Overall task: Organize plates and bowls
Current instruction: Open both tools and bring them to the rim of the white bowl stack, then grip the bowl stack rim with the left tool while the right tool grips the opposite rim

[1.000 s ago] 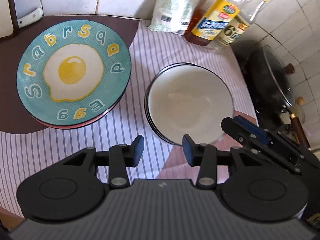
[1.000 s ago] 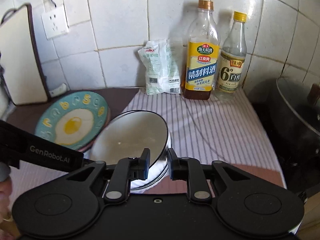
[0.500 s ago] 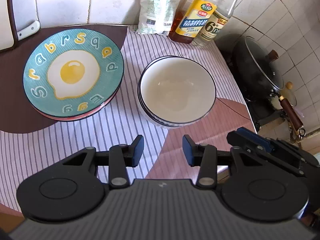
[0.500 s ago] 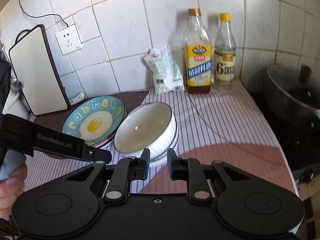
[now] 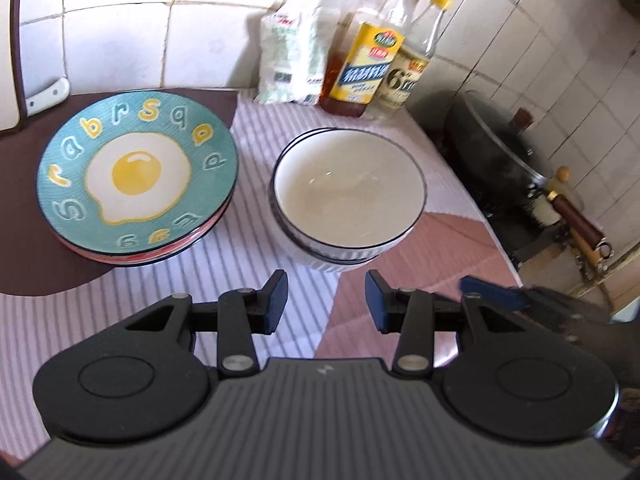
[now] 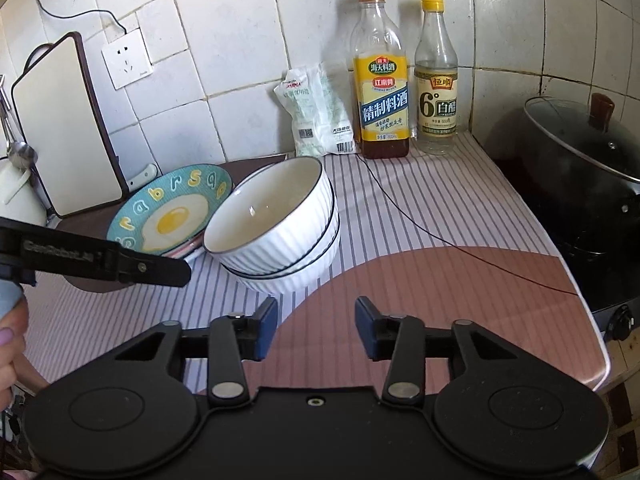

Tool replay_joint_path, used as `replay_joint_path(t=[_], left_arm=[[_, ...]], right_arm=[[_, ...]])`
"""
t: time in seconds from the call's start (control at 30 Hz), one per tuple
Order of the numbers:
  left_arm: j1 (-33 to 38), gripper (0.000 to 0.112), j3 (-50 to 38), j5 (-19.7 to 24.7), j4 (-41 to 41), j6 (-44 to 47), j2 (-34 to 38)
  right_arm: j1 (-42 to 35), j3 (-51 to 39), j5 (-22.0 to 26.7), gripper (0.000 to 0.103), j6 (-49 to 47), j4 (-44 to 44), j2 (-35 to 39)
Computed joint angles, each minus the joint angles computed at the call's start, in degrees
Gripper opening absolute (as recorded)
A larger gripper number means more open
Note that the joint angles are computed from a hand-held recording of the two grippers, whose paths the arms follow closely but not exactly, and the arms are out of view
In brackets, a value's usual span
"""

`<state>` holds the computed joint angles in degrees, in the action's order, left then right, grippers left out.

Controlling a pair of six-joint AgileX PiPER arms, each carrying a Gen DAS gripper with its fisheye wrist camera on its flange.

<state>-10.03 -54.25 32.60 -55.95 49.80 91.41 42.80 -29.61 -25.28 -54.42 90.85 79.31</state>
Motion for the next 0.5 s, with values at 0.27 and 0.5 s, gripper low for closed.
replay_joint_path(t=[0.27,0.5], left_arm=[[5.0,0.055,1.2,4.4,-17.4,13.1,3.7],[6.6,0.064,-4.3,6.8,-21.8,12.6,11.1]], right_arm=[[-1.4,2.5,-4.0,0.066,27.6,-30.7,11.0],[-5.0,2.1,-11.6,0.075,45.7,-53.1,22.6]])
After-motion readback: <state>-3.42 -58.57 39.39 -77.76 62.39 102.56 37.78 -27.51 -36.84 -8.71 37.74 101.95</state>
